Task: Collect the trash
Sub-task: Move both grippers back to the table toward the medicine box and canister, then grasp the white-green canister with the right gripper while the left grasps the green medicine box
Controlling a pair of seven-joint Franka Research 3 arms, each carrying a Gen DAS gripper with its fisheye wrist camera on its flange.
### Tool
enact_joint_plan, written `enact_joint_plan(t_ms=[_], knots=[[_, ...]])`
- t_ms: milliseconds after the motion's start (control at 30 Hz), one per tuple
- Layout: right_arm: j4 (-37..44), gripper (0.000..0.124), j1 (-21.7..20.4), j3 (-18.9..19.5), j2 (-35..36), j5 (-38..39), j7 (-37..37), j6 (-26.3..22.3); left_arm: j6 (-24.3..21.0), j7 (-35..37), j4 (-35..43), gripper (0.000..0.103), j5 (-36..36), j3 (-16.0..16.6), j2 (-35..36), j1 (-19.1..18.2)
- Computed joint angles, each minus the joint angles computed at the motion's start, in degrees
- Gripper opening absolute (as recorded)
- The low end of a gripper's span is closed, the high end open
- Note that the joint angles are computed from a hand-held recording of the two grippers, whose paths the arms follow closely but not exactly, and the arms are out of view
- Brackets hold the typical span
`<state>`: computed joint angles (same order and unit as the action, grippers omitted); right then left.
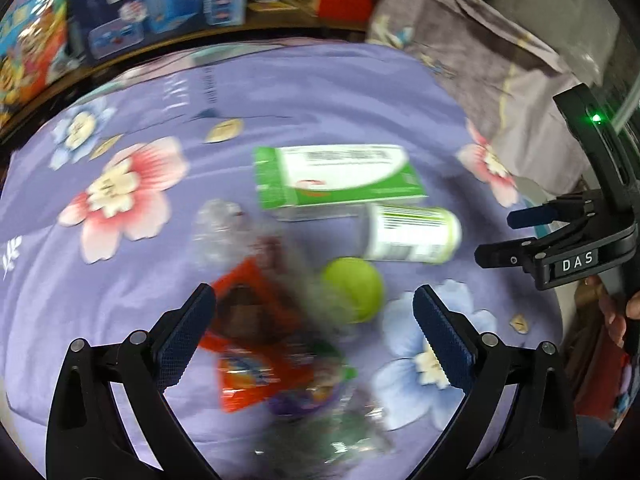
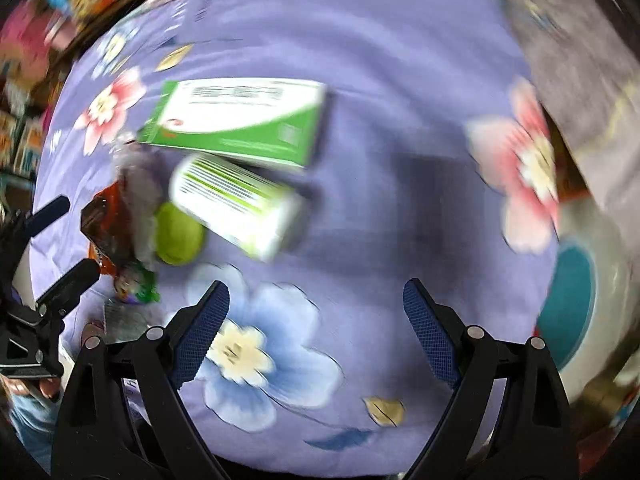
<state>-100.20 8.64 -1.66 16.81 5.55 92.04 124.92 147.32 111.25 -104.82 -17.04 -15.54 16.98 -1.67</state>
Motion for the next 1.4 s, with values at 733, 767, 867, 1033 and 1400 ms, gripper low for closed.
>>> enact_joint_plan(t_ms=[733, 767, 867, 1033, 1400], knots=[[17.85, 0.056, 3.65, 1.06, 14.14, -0.72, -5.28, -9.68, -2.77, -1.01, 4.32, 0.099, -0.47, 0.6, 4.85, 4.22], [18.32, 0.056, 3.64, 1.01, 14.63, -0.54, -5.19, -9.64, -2.79, -1.13, 4.39, 0.099, -0.36, 0.61, 4.91, 4.2], [19.15, 0.056, 3.21, 1.04, 15.94, 0.74, -4.77, -9.18, -2.64, -1.36, 4.1, 0.099, 0.13, 0.67, 4.61, 4.09], [15.67, 0.052, 2.98, 0.79, 14.24, 1.44, -4.18, -5.65, -2.45, -1.36, 4.41, 0.099, 2.05, 0.94, 4.62, 3.51], [6.06, 0.051, -1.16, -1.62, 7.1, 2.89, 1.02, -2.16, -7.26, 12.68, 17.63, 0.099, 11.09, -1.52, 13.06, 0.47]])
